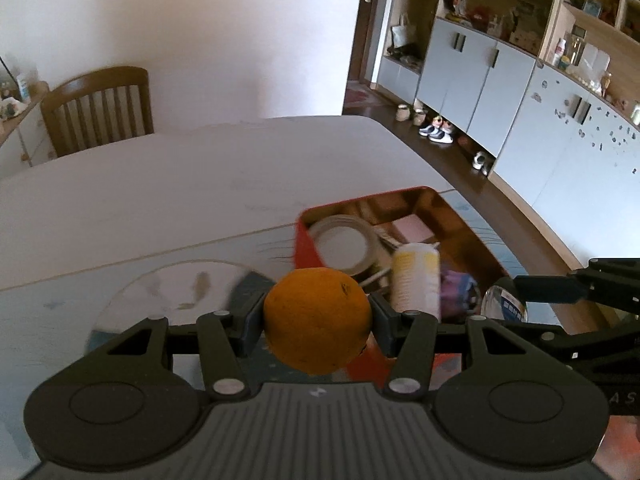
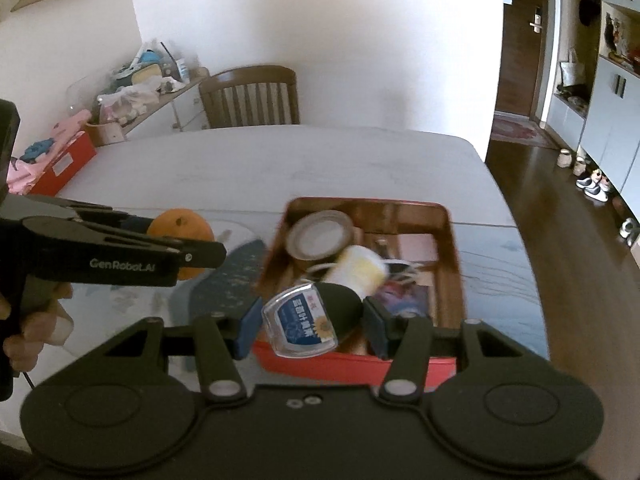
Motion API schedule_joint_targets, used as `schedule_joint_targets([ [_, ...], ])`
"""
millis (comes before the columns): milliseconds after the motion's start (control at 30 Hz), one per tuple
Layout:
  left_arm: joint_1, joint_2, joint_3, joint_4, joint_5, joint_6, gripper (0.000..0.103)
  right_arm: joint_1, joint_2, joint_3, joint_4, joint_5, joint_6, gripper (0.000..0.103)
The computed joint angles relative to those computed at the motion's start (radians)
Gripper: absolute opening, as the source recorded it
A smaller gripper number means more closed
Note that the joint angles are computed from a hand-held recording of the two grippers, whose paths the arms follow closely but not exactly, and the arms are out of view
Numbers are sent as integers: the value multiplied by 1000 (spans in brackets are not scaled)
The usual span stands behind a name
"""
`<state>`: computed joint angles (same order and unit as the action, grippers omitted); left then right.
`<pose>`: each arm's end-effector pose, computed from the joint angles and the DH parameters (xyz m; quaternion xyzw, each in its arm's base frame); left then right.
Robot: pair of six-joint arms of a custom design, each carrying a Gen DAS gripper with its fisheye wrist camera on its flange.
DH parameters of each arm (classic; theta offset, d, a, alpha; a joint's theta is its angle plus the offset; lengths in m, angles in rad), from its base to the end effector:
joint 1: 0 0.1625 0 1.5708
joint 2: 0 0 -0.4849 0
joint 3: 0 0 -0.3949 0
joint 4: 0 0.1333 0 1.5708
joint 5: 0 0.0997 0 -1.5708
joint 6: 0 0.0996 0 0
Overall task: Organize rigid objects
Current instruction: 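Carry the orange and clear container over the red tin and lower them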
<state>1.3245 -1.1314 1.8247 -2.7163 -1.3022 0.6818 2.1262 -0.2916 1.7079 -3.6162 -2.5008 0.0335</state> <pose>-0.0015 -0.6612 0.3062 0.4054 0.8771 -0.1887 0.1754 0.3833 -0.5163 -0.0778 0.0852 -0.8570 0.3884 0.3278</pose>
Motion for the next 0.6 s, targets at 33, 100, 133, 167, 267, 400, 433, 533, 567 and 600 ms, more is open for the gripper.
schedule_joint_targets([
  [33,-7,2,12,-8,5,-5,54,-5,-8,16,-12,0,-4,53],
  [100,-21,10,29,-24,15,-9,54,-15,-21,44,-36,0,-12,53],
  [133,-29,17,35,-33,19,-10,54,-21,-28,58,-48,1,-16,53],
  [167,-36,25,37,-40,23,-12,54,-29,-33,69,-58,3,-23,53],
  [267,-58,57,32,-63,30,-15,54,-48,-48,98,-89,6,-51,53],
  [400,-83,115,-1,-82,47,-22,54,-70,-59,114,-117,10,-97,53],
  [433,-89,134,-16,-81,51,-33,54,-76,-62,117,-119,15,-108,53],
  [533,-100,184,-62,-66,66,-58,54,-93,-69,120,-108,25,-130,53],
  [567,-103,200,-76,-64,72,-61,54,-99,-70,119,-101,29,-135,53],
  [600,-105,213,-88,-59,74,-62,54,-104,-72,117,-93,32,-137,53],
])
